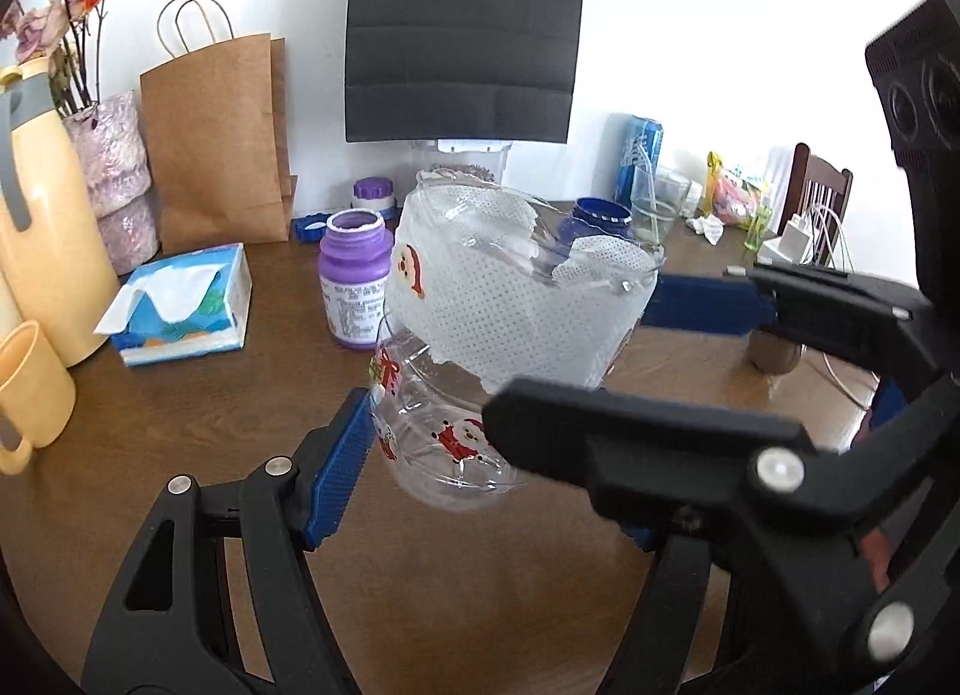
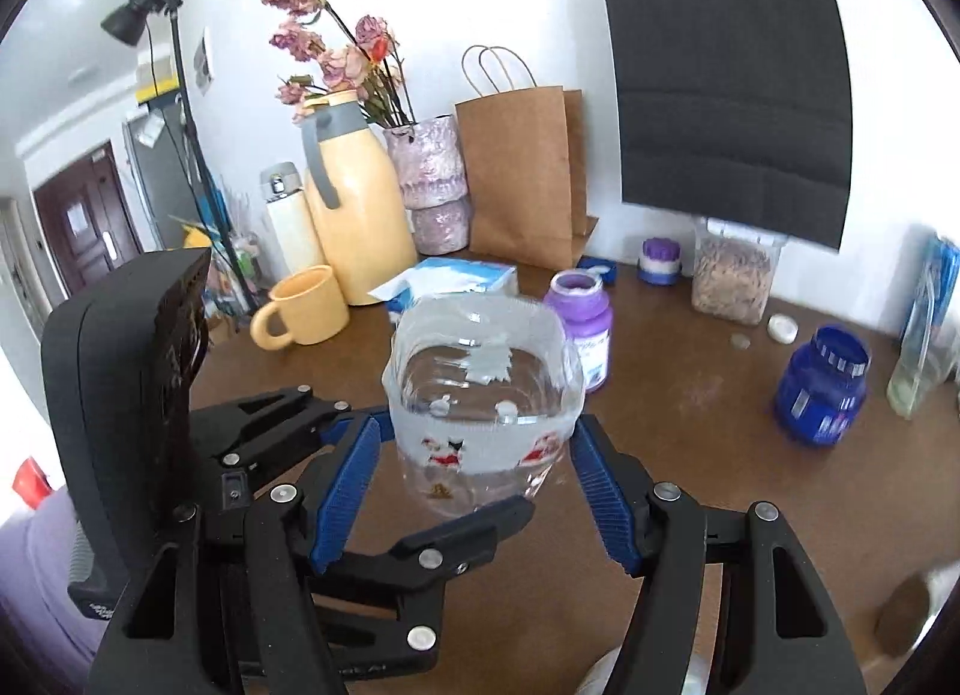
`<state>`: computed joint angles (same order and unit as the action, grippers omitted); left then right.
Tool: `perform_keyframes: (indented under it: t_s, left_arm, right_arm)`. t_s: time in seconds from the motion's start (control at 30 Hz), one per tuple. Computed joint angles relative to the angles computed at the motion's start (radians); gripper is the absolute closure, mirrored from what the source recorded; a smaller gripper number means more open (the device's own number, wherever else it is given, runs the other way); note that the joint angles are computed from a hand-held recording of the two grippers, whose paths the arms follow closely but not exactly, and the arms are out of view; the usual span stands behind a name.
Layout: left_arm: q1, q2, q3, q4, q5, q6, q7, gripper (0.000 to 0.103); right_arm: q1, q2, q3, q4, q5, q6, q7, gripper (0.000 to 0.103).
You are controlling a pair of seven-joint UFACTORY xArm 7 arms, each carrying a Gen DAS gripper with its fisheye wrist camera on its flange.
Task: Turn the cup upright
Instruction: 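Carry the upright cup with the right gripper toward the purple jar, then lower the cup onto the table and open the right gripper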
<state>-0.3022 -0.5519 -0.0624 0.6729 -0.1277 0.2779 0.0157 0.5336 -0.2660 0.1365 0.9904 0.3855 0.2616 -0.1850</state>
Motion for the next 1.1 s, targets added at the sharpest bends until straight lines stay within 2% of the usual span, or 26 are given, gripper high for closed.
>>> perform_keyframes:
  t_s: [0.1, 0.37, 0.6, 0.7, 0.83, 0.9, 1.1]
  left_arm:
    - [0.016, -0.038, -0.029, -0.029, 0.020, 0.025, -0.023, 0.037]
    - [0.008, -0.112, -0.036, -0.114, 0.025, 0.043, -0.074, 0.037]
    - [0.046, -0.135, -0.064, -0.144, 0.061, 0.055, -0.137, 0.036]
    - [0.068, -0.158, -0.076, -0.157, 0.084, 0.057, -0.164, 0.025]
    - [0.071, -0.193, -0.070, -0.173, 0.096, 0.073, -0.183, 0.025]
    - [0.070, -0.213, -0.068, -0.180, 0.102, 0.093, -0.185, 0.019]
    - [0.070, -0.294, -0.083, -0.204, 0.110, 0.147, -0.212, 0.014]
  right_arm:
    - [0.009, -0.024, 0.005, -0.035, 0.006, 0.019, 0.009, 0.033]
    - [-0.006, -0.040, 0.025, -0.037, -0.025, 0.126, 0.064, 0.033]
    - [-0.001, -0.023, 0.029, -0.040, -0.007, 0.116, 0.072, 0.033]
    - [-0.007, -0.021, 0.043, -0.032, -0.037, 0.120, 0.088, 0.033]
    - [-0.007, -0.023, 0.055, -0.025, -0.063, 0.130, 0.109, 0.033]
    - [-0.012, -0.034, 0.065, -0.029, -0.086, 0.139, 0.129, 0.033]
    - [-0.022, -0.082, 0.079, -0.054, -0.131, 0.163, 0.188, 0.033]
